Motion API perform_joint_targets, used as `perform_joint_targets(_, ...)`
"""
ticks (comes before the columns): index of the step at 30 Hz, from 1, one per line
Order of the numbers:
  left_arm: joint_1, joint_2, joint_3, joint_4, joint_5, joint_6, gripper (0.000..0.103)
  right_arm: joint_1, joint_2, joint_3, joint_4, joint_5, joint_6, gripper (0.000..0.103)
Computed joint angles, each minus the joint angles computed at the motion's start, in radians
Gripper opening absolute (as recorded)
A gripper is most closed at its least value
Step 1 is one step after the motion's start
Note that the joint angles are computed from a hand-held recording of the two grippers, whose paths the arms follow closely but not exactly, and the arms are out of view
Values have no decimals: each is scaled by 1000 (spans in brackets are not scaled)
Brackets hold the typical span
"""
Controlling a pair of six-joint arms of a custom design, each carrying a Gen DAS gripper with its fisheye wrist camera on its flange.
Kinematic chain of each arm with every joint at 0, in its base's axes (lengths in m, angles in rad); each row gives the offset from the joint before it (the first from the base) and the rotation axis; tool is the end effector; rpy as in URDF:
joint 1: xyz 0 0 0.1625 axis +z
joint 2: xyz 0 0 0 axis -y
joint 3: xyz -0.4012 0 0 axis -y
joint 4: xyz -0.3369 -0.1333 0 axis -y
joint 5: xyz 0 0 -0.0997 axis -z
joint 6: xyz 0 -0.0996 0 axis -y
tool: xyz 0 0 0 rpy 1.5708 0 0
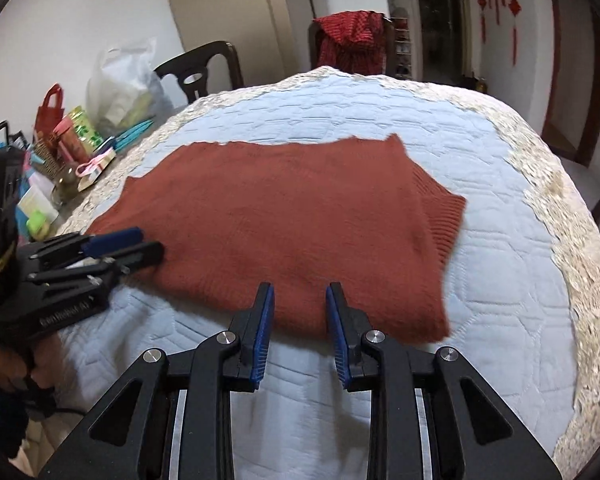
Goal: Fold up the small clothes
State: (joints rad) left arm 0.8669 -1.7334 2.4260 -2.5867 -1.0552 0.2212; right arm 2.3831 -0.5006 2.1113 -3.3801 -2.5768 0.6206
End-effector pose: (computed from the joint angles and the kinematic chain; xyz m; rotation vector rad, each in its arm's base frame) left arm -0.0657 -0.3592 0.2928 1.0836 2.4293 -0.5883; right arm 0.3581 -0.2716 -0.0142 0.0950 -2.3103 1.0077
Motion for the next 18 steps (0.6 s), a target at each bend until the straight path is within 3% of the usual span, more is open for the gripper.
perform_joint_targets(5,35,30,-11,-10,18,-5,42,-28,-15,51,-77,43,20,27)
perform_joint_targets(12,29,-9,-9,-25,40,1,42,8,-24,22,5,-10,37,27)
perform_joint_targets(16,67,-7,-31,-59,89,17,42,0,-47,53,40,-33,99,27)
perform_joint_targets(18,102,-3,-49,-72,98,24,42,-11,-47,76,-6,-20,105,27)
